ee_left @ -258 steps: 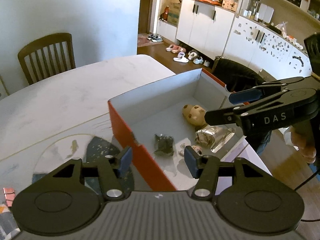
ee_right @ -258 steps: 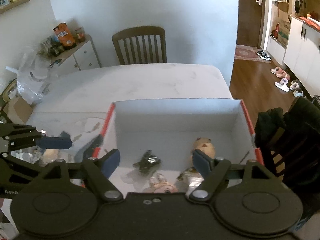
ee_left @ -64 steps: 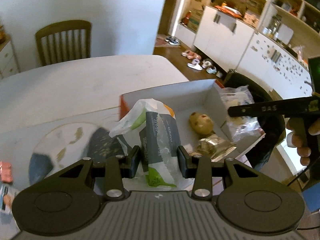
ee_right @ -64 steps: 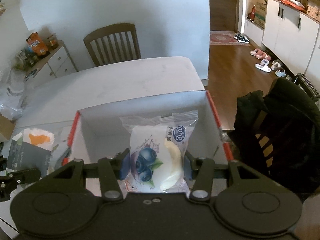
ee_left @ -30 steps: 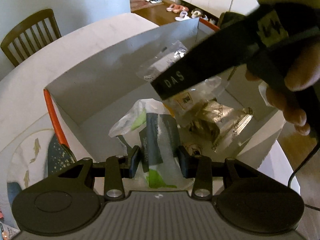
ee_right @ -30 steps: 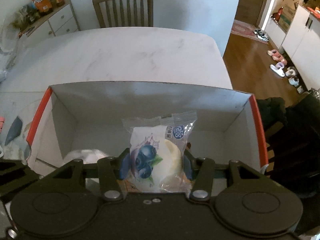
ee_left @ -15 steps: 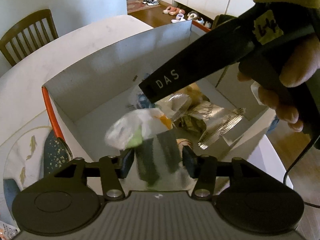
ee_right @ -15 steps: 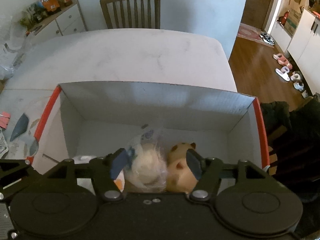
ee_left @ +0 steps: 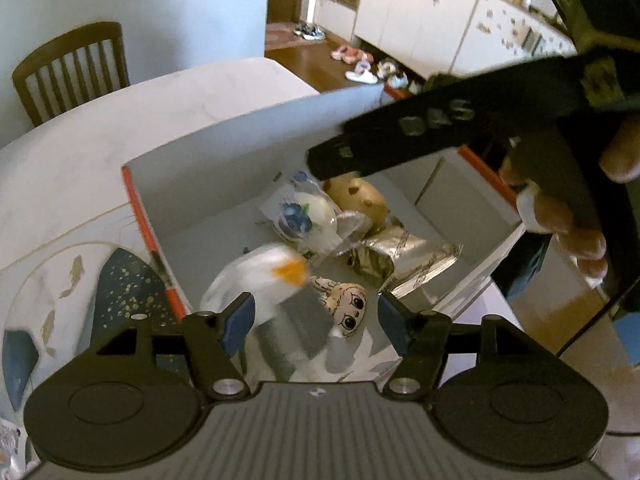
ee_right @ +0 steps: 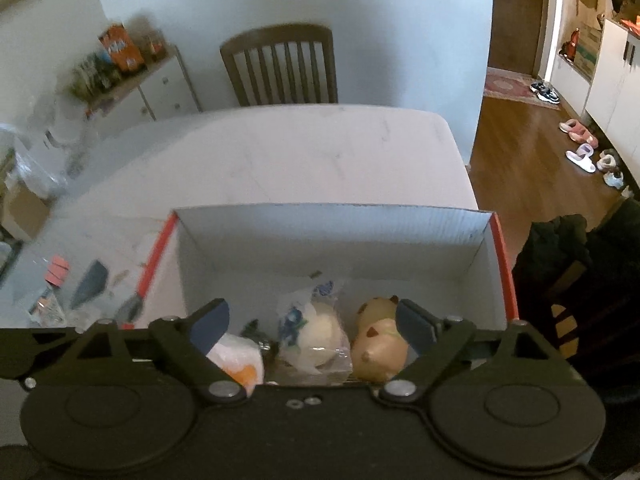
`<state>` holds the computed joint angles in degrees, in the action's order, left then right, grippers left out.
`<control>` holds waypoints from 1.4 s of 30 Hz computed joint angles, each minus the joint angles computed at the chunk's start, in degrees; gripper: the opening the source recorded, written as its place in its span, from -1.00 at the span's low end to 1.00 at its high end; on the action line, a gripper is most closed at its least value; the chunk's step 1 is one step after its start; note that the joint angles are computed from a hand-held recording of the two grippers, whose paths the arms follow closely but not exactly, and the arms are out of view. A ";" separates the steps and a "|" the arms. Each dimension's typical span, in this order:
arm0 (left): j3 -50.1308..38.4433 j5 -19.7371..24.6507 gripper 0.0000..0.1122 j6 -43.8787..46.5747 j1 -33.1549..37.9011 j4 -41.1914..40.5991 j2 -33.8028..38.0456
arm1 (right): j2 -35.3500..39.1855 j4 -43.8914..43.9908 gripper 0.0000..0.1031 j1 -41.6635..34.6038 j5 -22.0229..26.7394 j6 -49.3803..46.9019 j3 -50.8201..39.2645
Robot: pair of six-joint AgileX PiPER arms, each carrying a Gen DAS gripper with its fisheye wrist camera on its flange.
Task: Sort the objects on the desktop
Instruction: 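Open the left gripper to drop the white-green bag while the right releases the blueberry bag, then withdraw both grippers from the box back over the table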
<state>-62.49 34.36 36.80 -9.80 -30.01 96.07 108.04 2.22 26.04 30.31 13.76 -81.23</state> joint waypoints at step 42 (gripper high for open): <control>3.64 23.86 0.83 40.65 45.55 -22.39 -5.15 | -0.45 -42.79 0.95 25.12 4.89 62.71 -2.16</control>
